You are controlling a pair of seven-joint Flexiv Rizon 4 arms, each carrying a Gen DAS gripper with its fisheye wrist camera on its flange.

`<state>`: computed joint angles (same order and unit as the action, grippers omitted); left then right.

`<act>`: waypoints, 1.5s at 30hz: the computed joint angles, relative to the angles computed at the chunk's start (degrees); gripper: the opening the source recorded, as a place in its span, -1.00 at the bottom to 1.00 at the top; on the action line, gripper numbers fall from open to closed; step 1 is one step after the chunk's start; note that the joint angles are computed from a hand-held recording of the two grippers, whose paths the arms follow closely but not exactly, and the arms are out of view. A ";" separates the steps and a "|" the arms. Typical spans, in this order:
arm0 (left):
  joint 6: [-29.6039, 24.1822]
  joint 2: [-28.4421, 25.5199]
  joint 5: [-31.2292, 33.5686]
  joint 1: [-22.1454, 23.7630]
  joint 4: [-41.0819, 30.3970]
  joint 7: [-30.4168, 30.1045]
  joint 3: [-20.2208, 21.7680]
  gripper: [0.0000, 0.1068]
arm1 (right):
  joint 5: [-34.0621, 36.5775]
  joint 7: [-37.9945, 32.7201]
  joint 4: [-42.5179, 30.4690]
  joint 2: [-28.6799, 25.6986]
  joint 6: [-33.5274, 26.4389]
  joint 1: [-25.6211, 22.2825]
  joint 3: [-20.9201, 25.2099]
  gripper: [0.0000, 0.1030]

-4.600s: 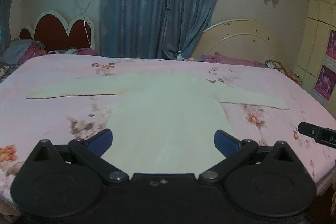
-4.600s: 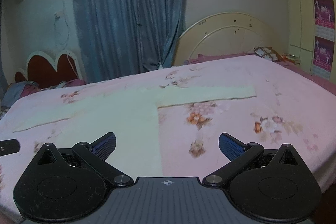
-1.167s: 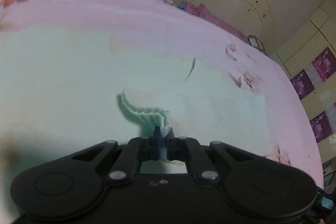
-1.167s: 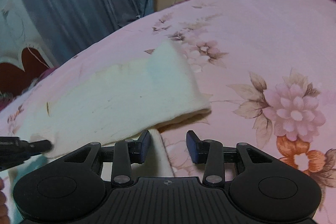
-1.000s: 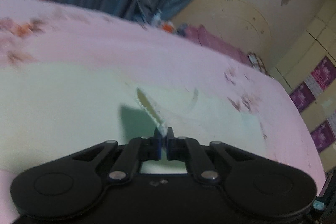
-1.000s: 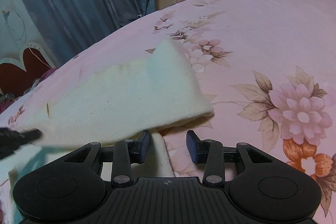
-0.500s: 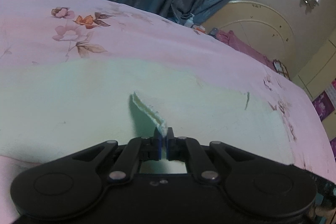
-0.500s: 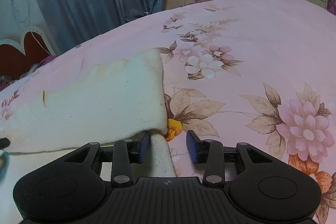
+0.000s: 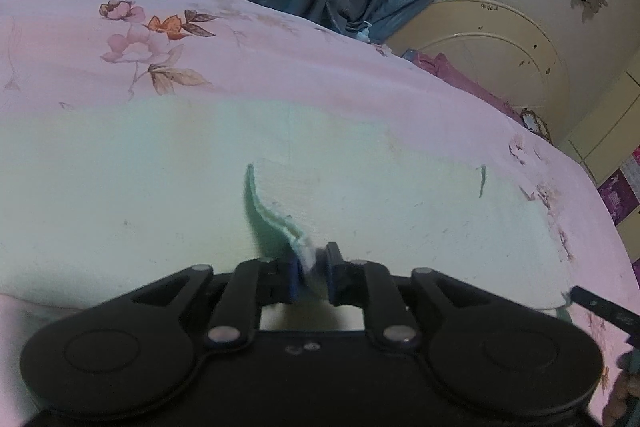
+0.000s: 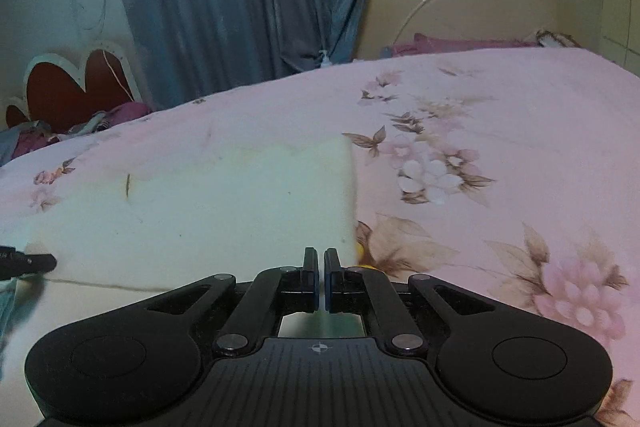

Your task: Fold small clothes

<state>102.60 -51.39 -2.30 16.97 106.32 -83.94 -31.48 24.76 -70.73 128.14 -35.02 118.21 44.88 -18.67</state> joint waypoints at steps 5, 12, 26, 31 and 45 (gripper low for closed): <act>1.89 2.40 -1.26 -3.88 0.91 -1.66 5.19 -0.72 | -3.02 1.77 -0.87 -1.29 -8.01 3.31 -5.98 -0.98; 2.89 3.05 2.53 -6.90 -2.03 -1.44 7.88 -0.37 | -6.55 3.05 -3.24 -1.96 -2.69 -2.50 -0.45 -0.98; 1.01 -0.42 -4.43 -17.93 -9.58 2.87 17.34 -0.35 | -17.82 9.16 -21.04 -11.76 -12.60 -13.63 -0.48 -0.98; 1.75 1.72 -4.41 -17.30 -6.17 2.76 16.71 -0.33 | -19.34 7.27 -12.36 -7.18 -9.91 -11.51 -0.44 -0.98; 2.15 4.90 -2.08 -14.42 -0.03 1.39 13.61 -0.29 | -7.33 2.49 -1.15 -2.45 -8.88 1.76 -7.08 -0.98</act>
<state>104.74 -46.50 -4.37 2.56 106.29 -82.55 -17.87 17.43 -68.23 126.99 -37.48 109.33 46.65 -25.75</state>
